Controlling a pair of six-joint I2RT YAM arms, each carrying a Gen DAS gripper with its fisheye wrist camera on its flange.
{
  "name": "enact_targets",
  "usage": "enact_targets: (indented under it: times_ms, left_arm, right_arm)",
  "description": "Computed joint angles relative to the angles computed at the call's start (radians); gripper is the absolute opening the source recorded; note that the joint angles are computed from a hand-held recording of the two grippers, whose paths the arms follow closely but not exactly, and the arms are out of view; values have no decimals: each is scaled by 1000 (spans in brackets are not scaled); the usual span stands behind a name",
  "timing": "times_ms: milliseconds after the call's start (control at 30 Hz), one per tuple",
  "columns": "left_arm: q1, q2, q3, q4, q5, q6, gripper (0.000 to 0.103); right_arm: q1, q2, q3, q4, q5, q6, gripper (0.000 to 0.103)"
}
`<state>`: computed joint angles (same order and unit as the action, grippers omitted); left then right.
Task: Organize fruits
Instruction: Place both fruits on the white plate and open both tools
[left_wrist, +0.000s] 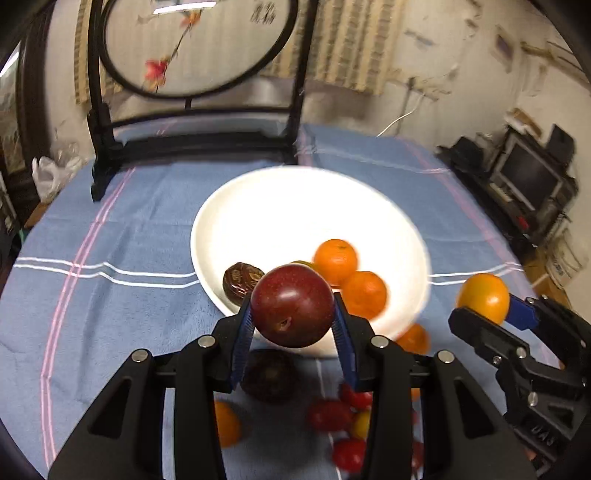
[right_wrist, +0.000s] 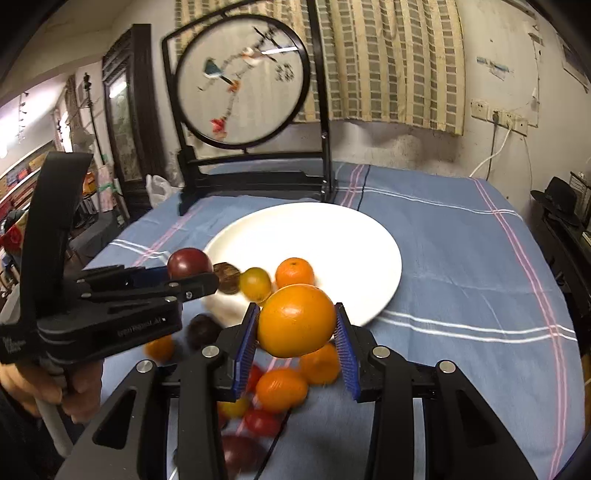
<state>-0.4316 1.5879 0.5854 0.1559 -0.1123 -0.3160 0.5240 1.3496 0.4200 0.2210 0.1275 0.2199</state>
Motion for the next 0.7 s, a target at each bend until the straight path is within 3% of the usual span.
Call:
enact_targets:
  times_ms: [133,267,333,367,400,433,533,700]
  left_arm:
    - [28,141,78,11,36,-24,40]
    - [39,188,97,44,37,-11,40]
    - [43,197,105,50,40,-6,42]
    - [49,197,102,61,53,-12,46]
    - [50,192,93,71,54,-21,66]
    - [49,173,68,101,44,-28,75]
    - [37,102,16,119,-1,-6,81]
    - [40,-30,-96,151,3,25,88]
  right_arm:
    - [-59,149,57,55,-48,15,40]
    - [-100,234,78,113,-103,29,41]
    - [-128,265,84,137,-151,54,47]
    - [-146,275,87,136,-188,66,60]
    - [-154,277,89,131,-200,68,63]
    - [-153,272,87,124,-196,61,63]
    - [-138,227,53,131,-158,34,63]
    - [-142,126,-4,104,-155,33,65]
